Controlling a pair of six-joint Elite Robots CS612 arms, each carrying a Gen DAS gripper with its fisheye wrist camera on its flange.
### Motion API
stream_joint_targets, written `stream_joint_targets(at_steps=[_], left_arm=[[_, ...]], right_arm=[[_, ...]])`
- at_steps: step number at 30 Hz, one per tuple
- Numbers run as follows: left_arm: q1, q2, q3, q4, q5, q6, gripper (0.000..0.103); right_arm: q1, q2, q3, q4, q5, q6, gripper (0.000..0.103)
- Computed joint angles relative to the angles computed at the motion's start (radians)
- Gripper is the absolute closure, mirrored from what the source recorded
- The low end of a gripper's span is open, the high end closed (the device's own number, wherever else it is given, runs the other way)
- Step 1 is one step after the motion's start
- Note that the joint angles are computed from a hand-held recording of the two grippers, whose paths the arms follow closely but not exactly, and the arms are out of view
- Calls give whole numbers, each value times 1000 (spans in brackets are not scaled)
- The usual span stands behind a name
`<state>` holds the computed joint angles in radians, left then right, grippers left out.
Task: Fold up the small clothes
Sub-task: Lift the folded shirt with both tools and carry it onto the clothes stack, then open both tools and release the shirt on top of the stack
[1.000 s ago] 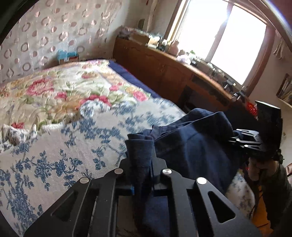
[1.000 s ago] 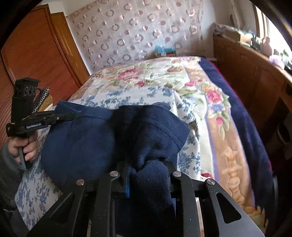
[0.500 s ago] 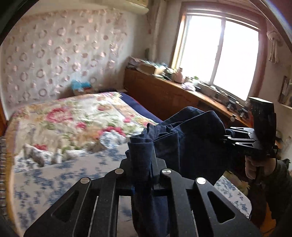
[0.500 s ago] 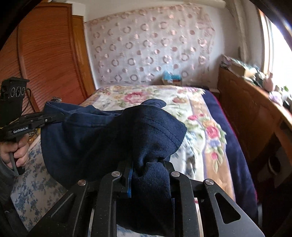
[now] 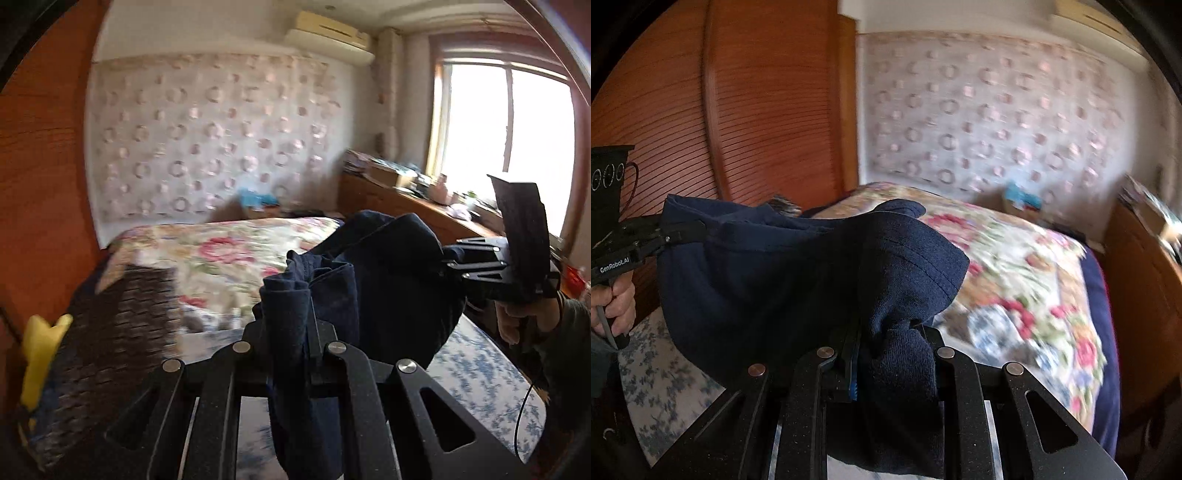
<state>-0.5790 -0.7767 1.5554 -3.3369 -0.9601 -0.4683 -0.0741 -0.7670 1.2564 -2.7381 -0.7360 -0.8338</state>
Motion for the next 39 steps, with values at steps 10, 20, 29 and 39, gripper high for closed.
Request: stream_joint_targets(at_steps=[10,20,29,39], left_arm=[[-6,-60,192,-24,249,-252,92],[10,-73,277,103,278,-500,92],[-15,-88,291,184,313,-501,53],[-56,-75,267,41,334,-319,14]], right_arm=[[145,83,-241,225,3,-236,83],[258,272,-570,411,-67,-363,82],[274,339,-657,349,-129,-125,45],[175,176,-247,35,-42,24,39]])
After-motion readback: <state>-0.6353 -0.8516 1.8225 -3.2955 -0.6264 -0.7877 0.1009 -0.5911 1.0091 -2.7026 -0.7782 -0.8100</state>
